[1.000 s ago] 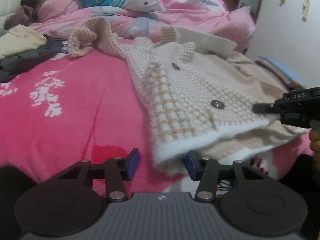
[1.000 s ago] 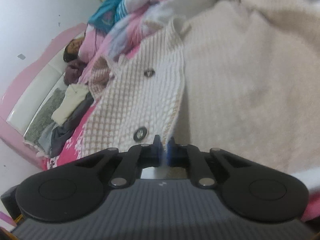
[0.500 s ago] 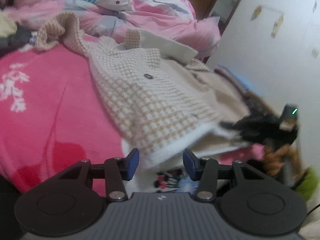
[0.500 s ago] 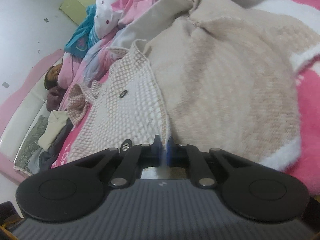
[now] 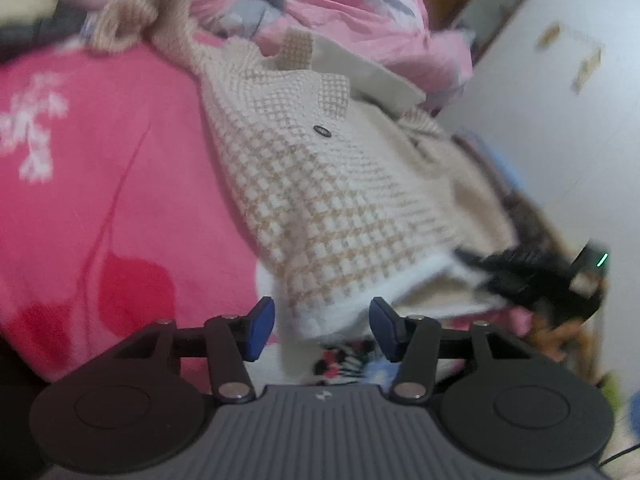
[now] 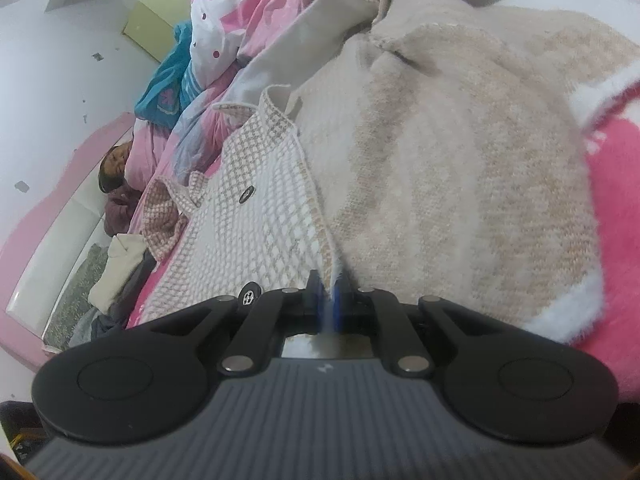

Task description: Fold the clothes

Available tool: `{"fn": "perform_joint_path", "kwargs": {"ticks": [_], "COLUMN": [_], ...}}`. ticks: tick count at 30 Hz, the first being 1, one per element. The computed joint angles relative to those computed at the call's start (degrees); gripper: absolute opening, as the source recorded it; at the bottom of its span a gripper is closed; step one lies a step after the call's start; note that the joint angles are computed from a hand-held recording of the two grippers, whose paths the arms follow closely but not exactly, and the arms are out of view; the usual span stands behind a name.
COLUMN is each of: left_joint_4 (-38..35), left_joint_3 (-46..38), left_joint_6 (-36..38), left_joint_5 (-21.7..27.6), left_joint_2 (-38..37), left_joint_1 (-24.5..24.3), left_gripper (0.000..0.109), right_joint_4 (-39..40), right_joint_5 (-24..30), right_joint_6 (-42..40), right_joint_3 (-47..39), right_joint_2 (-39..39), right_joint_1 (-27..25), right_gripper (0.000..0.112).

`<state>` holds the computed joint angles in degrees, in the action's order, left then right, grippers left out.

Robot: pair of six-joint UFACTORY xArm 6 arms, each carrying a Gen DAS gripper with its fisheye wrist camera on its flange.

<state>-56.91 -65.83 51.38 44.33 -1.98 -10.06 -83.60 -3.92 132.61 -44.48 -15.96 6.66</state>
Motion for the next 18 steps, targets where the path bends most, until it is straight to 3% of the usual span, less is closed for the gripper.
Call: {"fn": "perform_joint_path", "kwargs": {"ticks": [4, 6, 8, 10, 12, 14, 18], "left_joint_4": [5.93, 10.84, 16.96, 19.58, 17.53, 18.48, 27.83], "left_joint_3": [5.3, 7.46, 9.03, 9.19, 9.38, 10.29, 12.66], "left_joint_6": [3.36, 1.41, -2.95, -5.96, -5.74, -6.02, -10.19], "left_joint_5": [-11.0, -16.56, -21.03, -21.84, -21.76, -21.66, -19.88], "left_joint_2": [-4.2, -5.03, -5.04, -4.51, -4.93, -6.56, -9.54], "left_joint_1": [-5.19, -7.59, -9.37, -9.73, -9.49, -8.89, -8.65], "left_gripper": [0.052, 0.051, 0.026, 0.013, 0.008, 0.006, 0.004], "right_joint_4": [-4.67, -7.2, -9.09, -11.37, -16.62, -22.31, -30.83], "right_joint_5": [-0.49, -0.3, 0.0, 0.18, -0.23, -0.57, -0.65], "right_joint_6": [4.57, 7.13, 9.04, 11.36, 16.83, 22.8, 31.78], "right_joint_3": [-0.81, -1.27, -1.57, -1.93, -2.87, -3.91, -5.51], "right_joint_2": [0.25, 0.38, 0.42, 0.48, 0.68, 0.89, 1.24], "right_joint_1": [-0.43, -0.37, -0.22, -0.11, -0.24, -0.21, 0.26], "right_gripper": [0.003, 0.003, 0.002, 0.002, 0.002, 0.002, 0.002]}}
